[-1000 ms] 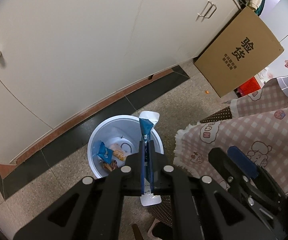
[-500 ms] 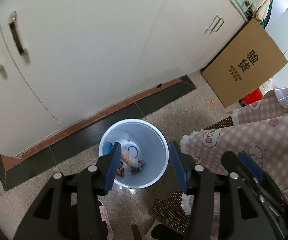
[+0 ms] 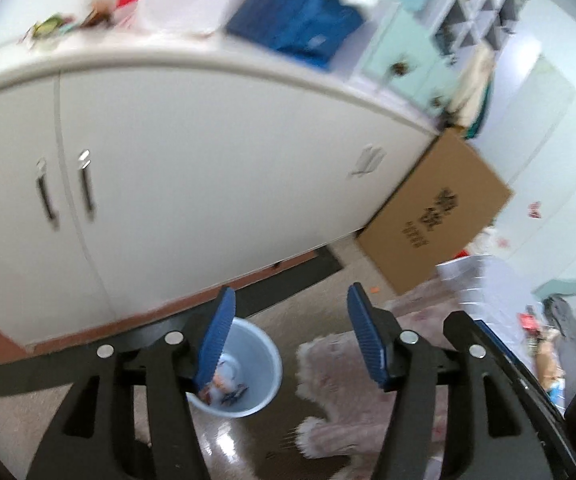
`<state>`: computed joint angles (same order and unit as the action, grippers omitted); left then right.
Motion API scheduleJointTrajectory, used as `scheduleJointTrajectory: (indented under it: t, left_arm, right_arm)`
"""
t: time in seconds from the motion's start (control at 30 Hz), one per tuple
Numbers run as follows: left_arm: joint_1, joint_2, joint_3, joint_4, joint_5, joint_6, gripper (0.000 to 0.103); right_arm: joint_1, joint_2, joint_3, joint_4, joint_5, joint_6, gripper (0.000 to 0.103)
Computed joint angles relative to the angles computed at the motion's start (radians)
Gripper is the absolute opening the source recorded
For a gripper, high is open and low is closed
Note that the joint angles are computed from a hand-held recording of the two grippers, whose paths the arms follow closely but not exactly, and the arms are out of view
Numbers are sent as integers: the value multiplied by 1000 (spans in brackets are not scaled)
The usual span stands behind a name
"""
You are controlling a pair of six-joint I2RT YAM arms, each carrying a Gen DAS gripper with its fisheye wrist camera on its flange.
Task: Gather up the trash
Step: 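Move both open tools back over the table, then grasp the tan paper bag with the right tool while the left grasps a green-white wrapper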
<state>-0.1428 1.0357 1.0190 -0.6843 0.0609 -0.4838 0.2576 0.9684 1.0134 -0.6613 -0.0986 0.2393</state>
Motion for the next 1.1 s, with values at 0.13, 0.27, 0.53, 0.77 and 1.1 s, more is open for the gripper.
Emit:
scheduleJointTrajectory:
  t: [0.13, 0.27, 0.53, 0.77, 1.1]
  left_arm:
    - [-237, 58, 115, -28, -104, -64, 59]
    - [-456, 197, 231, -24, -162, -110, 59]
    - [-717, 573, 535, -38, -168, -91, 59]
    - [-773, 854, 845, -124, -173, -25, 60]
    - [-802, 1146, 1245, -238, -184, 36, 61]
  right_arm:
    - [-243, -86, 74, -130, -113, -127, 59]
    - [-702, -67, 152, -243, -366, -362, 59]
    - [-1276, 208, 266, -296, -535, -673, 59]
    - [-1295, 420, 360, -294, -450, -765, 56]
    - [-1362, 459, 366, -226, -576, -743, 7]
